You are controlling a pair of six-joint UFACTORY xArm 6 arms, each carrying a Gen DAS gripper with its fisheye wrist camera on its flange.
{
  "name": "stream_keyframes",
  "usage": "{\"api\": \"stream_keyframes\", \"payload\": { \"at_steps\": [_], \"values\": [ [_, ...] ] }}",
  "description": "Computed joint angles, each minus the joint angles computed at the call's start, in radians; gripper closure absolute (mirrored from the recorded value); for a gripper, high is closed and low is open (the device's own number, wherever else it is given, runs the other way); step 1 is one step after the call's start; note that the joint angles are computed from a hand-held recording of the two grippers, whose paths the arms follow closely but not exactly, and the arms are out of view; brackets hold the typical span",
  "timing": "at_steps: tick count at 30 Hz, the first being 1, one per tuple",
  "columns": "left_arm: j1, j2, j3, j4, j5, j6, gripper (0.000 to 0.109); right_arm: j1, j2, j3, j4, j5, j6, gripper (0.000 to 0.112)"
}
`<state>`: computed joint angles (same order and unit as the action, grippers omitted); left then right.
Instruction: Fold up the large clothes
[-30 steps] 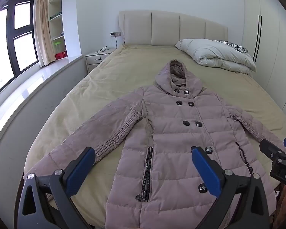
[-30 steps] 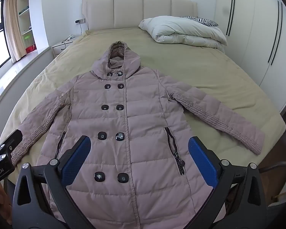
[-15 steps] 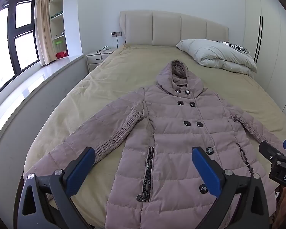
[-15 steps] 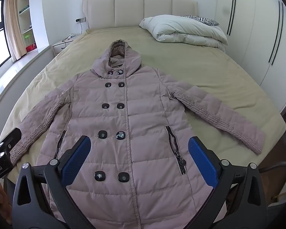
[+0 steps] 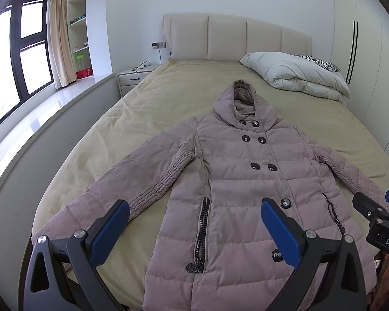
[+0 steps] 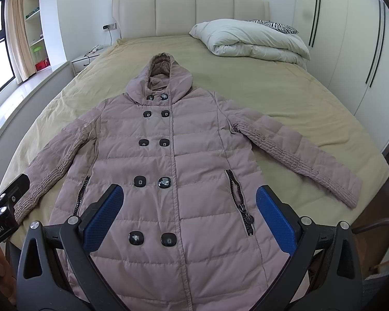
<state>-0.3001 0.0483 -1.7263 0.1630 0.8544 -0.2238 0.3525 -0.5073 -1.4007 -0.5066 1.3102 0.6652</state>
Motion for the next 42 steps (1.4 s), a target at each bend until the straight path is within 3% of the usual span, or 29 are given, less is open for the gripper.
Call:
{"api": "stream_keyframes", "payload": {
  "at_steps": [42],
  "values": [
    [0.001,0.005,-0.008,-0.001,0.005,-0.002,0.006,0.0,-0.003,0.018,0.005,-0.01,0.003,0.009]
  ]
}}
